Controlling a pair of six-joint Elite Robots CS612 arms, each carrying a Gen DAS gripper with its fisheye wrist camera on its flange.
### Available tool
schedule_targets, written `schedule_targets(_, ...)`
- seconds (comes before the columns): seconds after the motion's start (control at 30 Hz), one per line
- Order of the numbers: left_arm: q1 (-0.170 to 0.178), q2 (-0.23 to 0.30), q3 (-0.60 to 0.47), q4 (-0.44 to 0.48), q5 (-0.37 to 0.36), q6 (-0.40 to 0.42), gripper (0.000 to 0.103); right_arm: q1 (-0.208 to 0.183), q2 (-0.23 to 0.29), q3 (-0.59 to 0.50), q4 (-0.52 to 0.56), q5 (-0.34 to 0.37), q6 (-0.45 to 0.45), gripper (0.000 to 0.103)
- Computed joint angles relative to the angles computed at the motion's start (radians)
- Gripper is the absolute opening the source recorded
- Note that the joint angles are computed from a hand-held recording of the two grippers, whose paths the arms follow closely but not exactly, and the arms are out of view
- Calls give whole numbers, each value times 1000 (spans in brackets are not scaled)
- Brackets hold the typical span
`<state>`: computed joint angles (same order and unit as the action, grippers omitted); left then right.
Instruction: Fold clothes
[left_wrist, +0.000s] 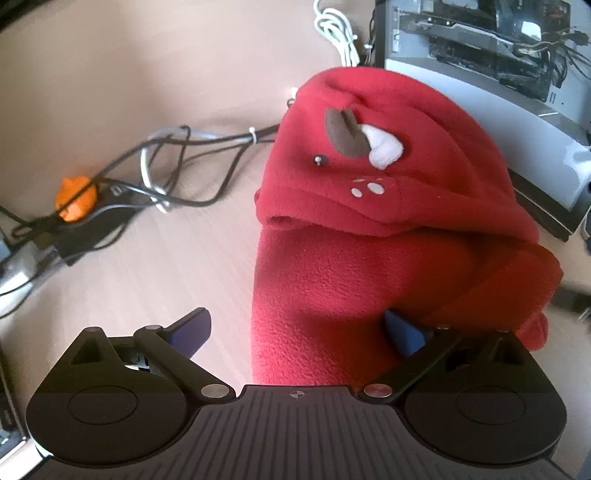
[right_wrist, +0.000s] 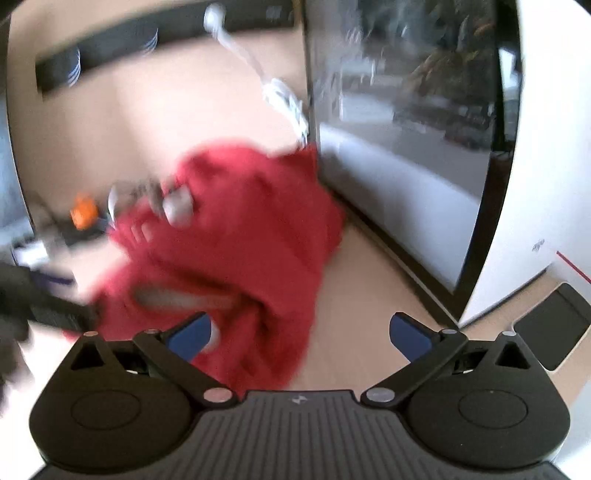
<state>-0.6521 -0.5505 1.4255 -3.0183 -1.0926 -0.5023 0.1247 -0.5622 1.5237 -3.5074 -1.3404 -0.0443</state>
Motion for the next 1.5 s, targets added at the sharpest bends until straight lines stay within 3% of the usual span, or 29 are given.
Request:
schedule_targets(0.1,-4,-9,23,-37,5,8,102,38,22,-24,-72,-75,-8,103)
schedule_targets(0.23,-8,-15,51,-92,3,46,102,80,27,-38,21,-248,34,103)
schedule_targets(0.27,-8,-17,58,-104,2,53,102,81,21,-25,26,-260,57,103)
schedule_targets(0.37,-12,-29,95,-160,2,58,102,75,-20,61,-26,-237,111,103)
schedule_targets(0.6,-53,-76,301,-497,-49,52,102,94,-92,279,-120,-187,108,103)
schedule_targets(0.7,-77,-88,378,-566,-101,63,103,112,-91,344,-186,-230,158,103)
schedule_targets(0.83,-108,-89,424,-603,-73,23,103,125,-100,362,-201,-352,241,103)
schedule_targets(0.9,-111,-90,427,-625,-53,35,103,129,-102,369,-213,-377,258,103)
schedule_targets(1.2,-143,-103,450,-645,42,57,103,142,-104,386,-258,-336,157,103)
schedule_targets(1.5,-150,-109,460,-640,42,74,103,139,-105,384,-273,-349,194,103)
